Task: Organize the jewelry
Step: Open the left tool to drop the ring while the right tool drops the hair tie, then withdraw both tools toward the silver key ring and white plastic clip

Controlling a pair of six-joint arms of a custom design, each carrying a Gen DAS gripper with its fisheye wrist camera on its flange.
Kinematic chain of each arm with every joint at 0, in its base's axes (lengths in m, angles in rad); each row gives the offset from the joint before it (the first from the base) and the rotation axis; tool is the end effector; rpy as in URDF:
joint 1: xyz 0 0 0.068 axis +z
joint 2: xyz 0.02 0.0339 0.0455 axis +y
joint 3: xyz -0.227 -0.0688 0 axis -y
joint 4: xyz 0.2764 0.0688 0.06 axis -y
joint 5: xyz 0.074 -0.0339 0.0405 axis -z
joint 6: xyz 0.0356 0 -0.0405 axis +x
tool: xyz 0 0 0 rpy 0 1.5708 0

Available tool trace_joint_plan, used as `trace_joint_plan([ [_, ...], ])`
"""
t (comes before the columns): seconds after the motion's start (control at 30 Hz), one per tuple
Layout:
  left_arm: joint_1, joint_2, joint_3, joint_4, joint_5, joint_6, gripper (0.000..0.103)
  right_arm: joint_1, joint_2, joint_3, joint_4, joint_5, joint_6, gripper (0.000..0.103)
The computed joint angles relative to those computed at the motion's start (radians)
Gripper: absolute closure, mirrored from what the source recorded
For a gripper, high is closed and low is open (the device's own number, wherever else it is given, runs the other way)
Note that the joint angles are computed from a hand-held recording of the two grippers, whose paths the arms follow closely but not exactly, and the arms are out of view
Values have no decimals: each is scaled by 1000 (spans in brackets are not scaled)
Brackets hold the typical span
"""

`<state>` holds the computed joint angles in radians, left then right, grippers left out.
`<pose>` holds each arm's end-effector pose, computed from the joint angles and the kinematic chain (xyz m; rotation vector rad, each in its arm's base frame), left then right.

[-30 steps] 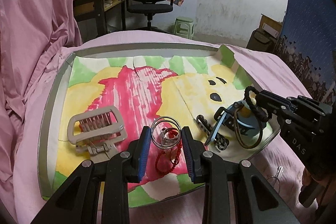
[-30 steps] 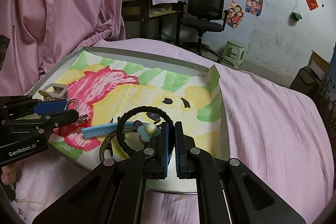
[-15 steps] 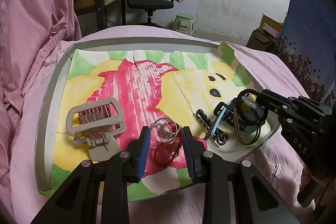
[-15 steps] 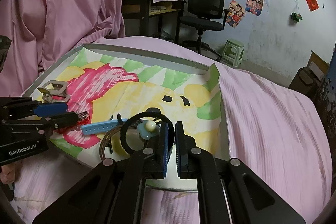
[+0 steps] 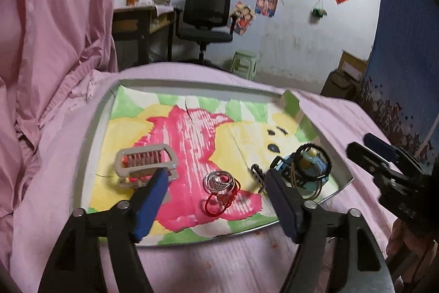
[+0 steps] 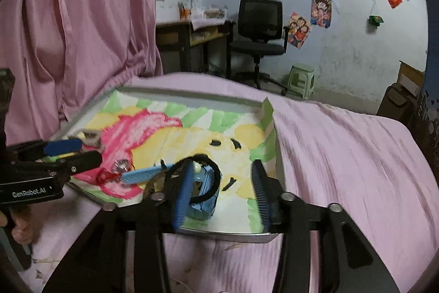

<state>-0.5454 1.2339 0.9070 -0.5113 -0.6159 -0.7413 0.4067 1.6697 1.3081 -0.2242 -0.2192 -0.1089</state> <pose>0.2628 -0.1354 0.2192 -0.4838 2.1701 0.0538 0.3761 0.1704 0.2376 -0.6756 2.0610 0.4080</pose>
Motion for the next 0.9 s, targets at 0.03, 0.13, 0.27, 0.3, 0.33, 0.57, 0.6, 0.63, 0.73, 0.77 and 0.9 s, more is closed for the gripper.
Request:
trace_joint_plan([
  [0.03, -12, -13, -9, 1, -22, -5, 26, -8, -32, -39, 38, -15, 13, 48],
  [0.13, -59, -57, -37, -1, -104, -24, 17, -29, -121, -138, 131, -60, 45, 34],
  [0.27, -120, -113, -68, -16, -193, -56, 8, -49, -238, -252, 219, -94, 79, 21],
  [0.3, -132, -124, -75, -17, -209, -62, 7, -51, -258, -267, 229, -96, 84, 16],
  [0.33, -151, -138, -84, -20, -234, -72, 6, -56, -284, -292, 245, -100, 90, 14],
  [0.57, -266, -182, -94, -68, -379, -115, 2, -85, -404, -404, 300, -125, 111, 1],
  [0.6, -281, -180, -89, -77, -393, -122, 2, -92, -419, -418, 302, -127, 109, 1],
  [0.63, -300, -183, -87, -83, -411, -127, 1, -91, -436, -431, 300, -124, 109, 1],
  [0.73, -352, -179, -81, -102, -457, -149, 0, -101, -477, -466, 298, -123, 110, 1],
  [0.77, -368, -175, -76, -112, -470, -158, 0, -106, -490, -477, 298, -123, 111, 1],
  [0.9, -424, -151, -53, -159, -510, -207, 0, -134, -548, -518, 295, -138, 108, 1],
])
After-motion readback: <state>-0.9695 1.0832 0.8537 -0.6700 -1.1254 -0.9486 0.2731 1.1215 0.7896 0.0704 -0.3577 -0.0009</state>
